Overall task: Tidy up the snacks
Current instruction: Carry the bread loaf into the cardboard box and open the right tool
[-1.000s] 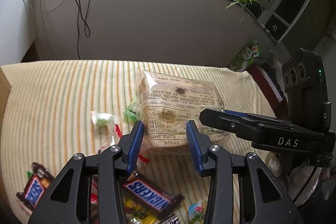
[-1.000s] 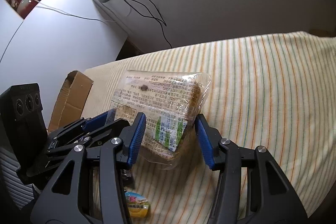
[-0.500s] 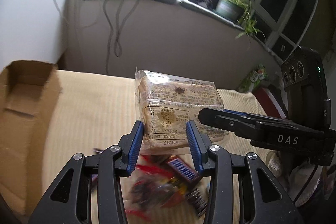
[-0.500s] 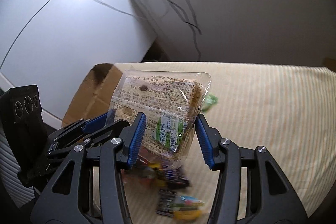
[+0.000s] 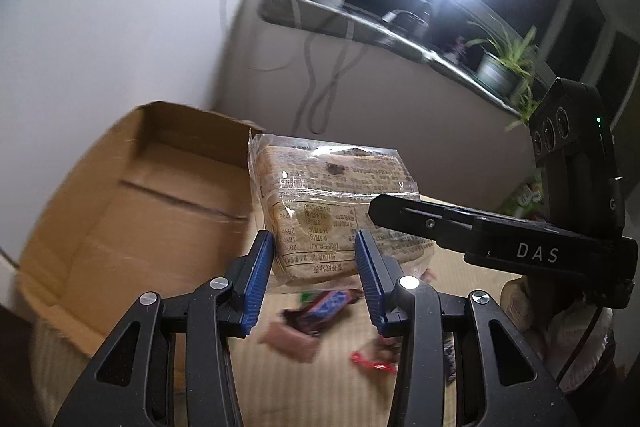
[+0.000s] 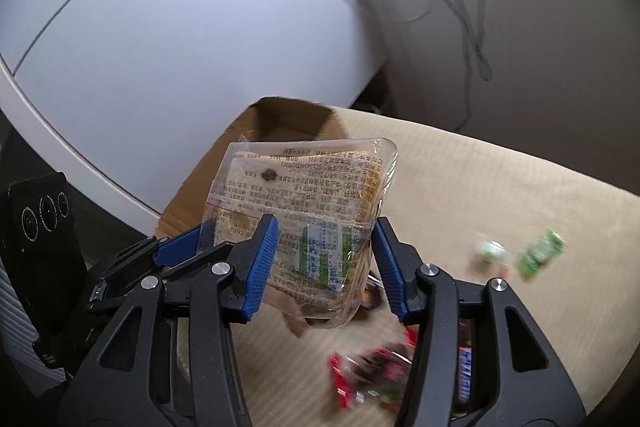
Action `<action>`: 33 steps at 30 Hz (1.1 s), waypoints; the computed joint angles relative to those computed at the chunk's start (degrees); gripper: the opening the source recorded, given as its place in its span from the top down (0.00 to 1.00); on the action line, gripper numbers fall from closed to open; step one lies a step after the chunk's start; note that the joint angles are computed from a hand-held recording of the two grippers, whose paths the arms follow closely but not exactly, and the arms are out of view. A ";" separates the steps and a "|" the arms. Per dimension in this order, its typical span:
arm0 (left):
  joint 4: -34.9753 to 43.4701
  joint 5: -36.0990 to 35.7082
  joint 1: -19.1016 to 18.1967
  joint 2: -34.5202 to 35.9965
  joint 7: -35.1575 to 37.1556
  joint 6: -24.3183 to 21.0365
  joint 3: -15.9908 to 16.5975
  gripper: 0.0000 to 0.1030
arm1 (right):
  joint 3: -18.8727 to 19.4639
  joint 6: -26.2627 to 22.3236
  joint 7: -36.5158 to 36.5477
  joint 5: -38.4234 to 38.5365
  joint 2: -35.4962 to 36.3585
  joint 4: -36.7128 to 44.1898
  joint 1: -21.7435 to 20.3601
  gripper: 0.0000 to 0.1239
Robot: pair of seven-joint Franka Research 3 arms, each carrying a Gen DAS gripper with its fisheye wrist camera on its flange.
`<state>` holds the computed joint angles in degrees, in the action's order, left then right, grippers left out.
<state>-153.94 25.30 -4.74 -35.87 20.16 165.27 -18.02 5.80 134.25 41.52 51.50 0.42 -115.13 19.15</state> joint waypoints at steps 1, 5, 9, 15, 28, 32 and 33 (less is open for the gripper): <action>-0.95 -0.22 -0.10 -1.28 -0.03 -0.45 0.59 0.61 | 0.49 0.29 0.13 -0.15 0.26 0.22 0.50 0.59; -4.20 -0.95 -0.08 -5.85 -0.50 -2.59 1.55 0.61 | 2.08 0.39 0.80 -1.73 2.30 2.60 2.46 0.59; -7.54 -1.87 0.02 -10.63 -1.51 -5.33 1.81 0.61 | 3.38 -0.36 1.98 -3.33 4.93 5.51 4.03 0.59; -10.01 -2.82 0.07 -13.71 -2.48 -7.68 2.35 0.61 | 5.07 -0.09 2.70 -6.47 8.17 8.76 6.15 0.59; -11.10 -3.09 0.54 -14.05 -1.92 -10.87 2.99 0.61 | 6.91 1.27 5.30 -12.44 14.46 14.26 8.76 0.59; -10.56 -2.36 0.66 -14.30 -2.11 -12.62 2.31 0.61 | 7.20 3.38 4.92 -12.94 14.20 13.64 8.76 0.52; -10.64 -2.33 0.41 -14.89 -2.26 -13.35 2.20 0.61 | 7.24 3.89 4.68 -12.85 13.91 13.31 8.70 0.47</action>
<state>-164.58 22.97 -4.32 -50.76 17.89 151.92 -15.83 13.04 138.14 46.20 38.65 14.33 -101.82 27.85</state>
